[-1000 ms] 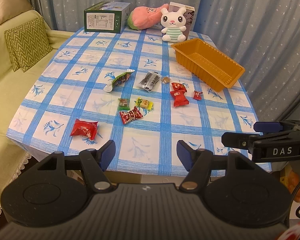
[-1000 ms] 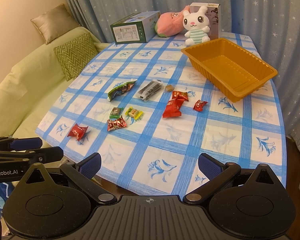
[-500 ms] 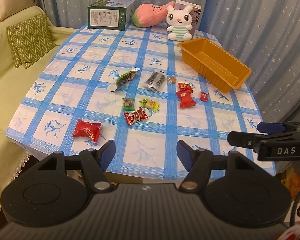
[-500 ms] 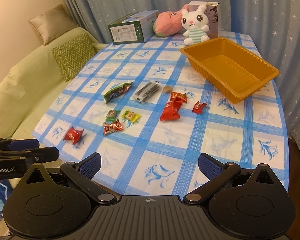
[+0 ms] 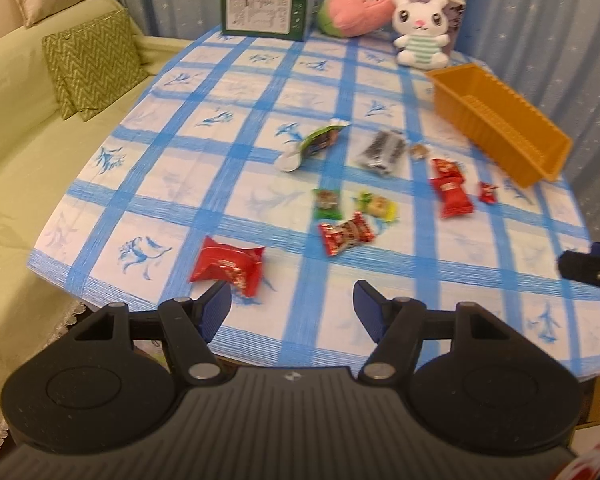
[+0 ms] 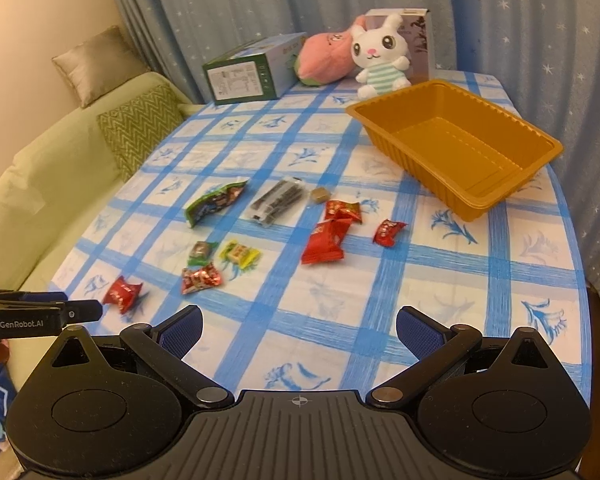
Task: Organize snacks
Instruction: 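Grasp the large red snack packet with the left tool while the right tool approaches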
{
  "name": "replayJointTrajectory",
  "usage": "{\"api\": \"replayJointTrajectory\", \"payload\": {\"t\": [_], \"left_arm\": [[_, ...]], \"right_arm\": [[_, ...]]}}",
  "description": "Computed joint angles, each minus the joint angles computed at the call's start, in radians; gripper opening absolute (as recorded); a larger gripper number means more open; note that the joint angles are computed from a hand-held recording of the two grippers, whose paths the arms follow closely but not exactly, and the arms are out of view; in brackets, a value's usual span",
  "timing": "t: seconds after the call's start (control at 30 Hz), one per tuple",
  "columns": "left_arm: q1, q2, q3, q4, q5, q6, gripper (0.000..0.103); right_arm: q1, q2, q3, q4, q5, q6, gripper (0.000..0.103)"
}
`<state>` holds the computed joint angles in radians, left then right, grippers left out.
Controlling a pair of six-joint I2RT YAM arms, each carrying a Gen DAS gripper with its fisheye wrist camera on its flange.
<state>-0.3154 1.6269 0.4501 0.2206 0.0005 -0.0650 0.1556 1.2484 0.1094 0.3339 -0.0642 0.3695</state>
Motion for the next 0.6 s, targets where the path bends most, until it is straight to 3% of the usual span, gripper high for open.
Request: {"api": "replayJointTrajectory", "payload": {"t": [0.3, 0.6], "left_arm": [[0.029, 0.186, 0.098, 0.047, -0.008, -0.003, 0.065], [0.051, 0.349, 0.175, 0.100, -0.005, -0.008, 0.065]], "right_arm": [[-0.097, 0.239, 0.033, 0.202, -0.033, -0.044, 0.103], [-0.161, 0.381, 0.085, 0.256, -0.029, -0.064, 0.103]]}}
